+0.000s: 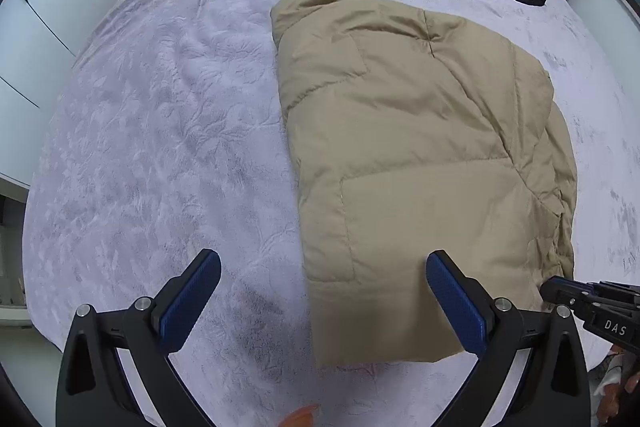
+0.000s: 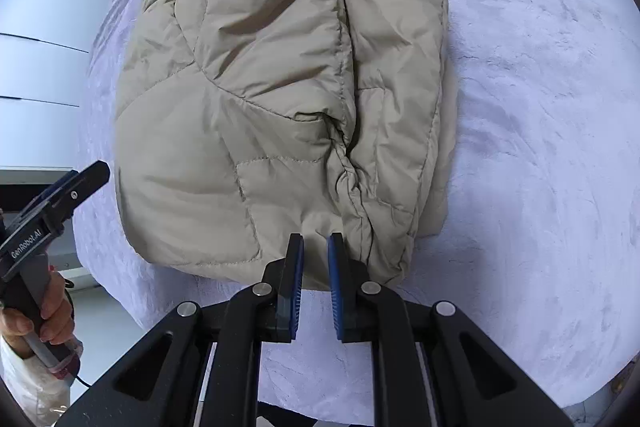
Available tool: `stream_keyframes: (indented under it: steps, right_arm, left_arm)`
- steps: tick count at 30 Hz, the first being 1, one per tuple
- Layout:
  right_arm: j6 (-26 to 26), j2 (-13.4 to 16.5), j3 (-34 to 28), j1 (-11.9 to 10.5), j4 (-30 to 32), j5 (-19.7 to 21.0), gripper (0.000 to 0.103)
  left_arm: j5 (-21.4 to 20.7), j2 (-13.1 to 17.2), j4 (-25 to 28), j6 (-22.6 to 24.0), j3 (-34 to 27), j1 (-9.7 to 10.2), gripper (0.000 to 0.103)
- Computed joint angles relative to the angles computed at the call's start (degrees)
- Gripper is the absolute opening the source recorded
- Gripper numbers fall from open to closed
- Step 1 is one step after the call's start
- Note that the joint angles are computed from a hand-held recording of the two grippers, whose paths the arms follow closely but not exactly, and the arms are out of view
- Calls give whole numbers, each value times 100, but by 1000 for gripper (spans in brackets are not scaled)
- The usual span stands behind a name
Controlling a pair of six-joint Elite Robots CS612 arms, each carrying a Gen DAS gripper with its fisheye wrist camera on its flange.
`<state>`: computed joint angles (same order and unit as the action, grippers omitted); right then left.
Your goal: Fold large clothes
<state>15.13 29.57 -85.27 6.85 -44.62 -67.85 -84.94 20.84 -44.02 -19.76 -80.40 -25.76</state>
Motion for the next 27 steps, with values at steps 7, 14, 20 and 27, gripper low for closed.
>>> stream_keyframes:
  steps: [7, 14, 20, 27]
  right_arm:
    - [130, -55, -38, 69, -10, -27, 14]
    - [64, -222, 25, 171, -308, -312, 14]
    - [147, -356, -10, 303, -971, -1174, 80]
    - [128, -442, -103, 454, -1527, -2057, 102]
  left_arm:
    - [-141, 125, 235, -31, -223, 26, 103]
    - [-31, 74, 357, -330, -399, 2, 103]
    - [514, -83, 382, -690, -465, -95, 103]
    - [934, -231, 300, -846, -558, -198, 103]
